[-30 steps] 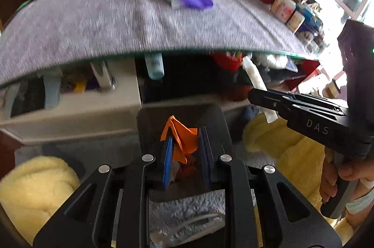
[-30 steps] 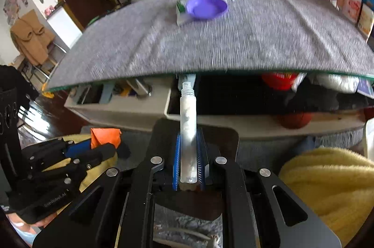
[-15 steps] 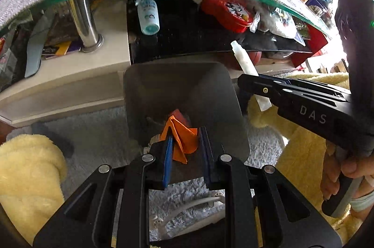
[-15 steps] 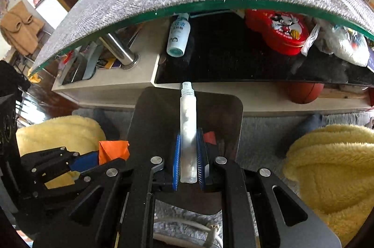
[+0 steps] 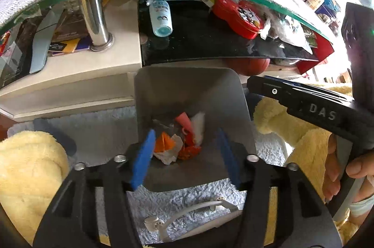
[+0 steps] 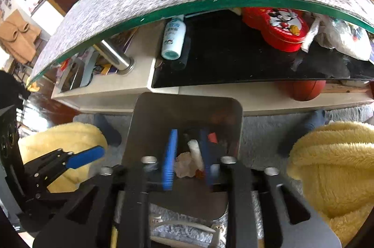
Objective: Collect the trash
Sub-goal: 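Raise both tools back over the table toward the purple dish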
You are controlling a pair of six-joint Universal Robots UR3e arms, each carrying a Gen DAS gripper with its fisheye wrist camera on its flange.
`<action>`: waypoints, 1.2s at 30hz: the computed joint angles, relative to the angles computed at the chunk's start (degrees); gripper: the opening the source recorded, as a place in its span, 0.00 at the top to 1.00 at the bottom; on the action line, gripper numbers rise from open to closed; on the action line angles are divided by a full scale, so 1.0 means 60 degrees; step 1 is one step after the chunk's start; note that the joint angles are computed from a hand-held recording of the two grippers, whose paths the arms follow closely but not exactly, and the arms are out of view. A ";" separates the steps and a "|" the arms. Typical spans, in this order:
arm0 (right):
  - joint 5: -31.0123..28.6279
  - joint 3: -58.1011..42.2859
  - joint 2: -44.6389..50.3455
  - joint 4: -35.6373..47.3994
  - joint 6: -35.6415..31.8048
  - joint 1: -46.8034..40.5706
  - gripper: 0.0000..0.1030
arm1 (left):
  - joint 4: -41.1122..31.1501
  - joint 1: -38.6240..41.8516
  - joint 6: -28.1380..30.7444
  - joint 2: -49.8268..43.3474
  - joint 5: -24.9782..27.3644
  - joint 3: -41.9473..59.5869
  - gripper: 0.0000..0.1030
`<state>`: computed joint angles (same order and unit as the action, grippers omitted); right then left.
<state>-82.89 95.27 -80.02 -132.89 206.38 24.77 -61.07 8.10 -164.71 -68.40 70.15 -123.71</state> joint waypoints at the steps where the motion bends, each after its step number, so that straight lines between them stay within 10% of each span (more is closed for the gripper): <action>1: -0.0056 0.0094 -0.0096 -0.0105 0.0068 -0.0046 0.42 | -0.0001 0.0040 -0.0017 0.0036 0.0039 0.0048 0.39; 7: -0.0752 0.0158 -0.0798 -0.0276 0.0351 -0.0467 0.09 | -0.0141 0.0482 -0.0010 0.0395 0.0066 0.0658 0.16; 36: -0.0869 -0.6292 0.2101 0.1930 -0.0966 -0.1707 0.06 | 0.0135 0.0202 -0.0584 -0.3570 0.0076 0.6712 0.11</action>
<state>-88.11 57.52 -67.42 -121.31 200.59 14.53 -60.25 9.31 -168.21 -89.82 70.61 -83.44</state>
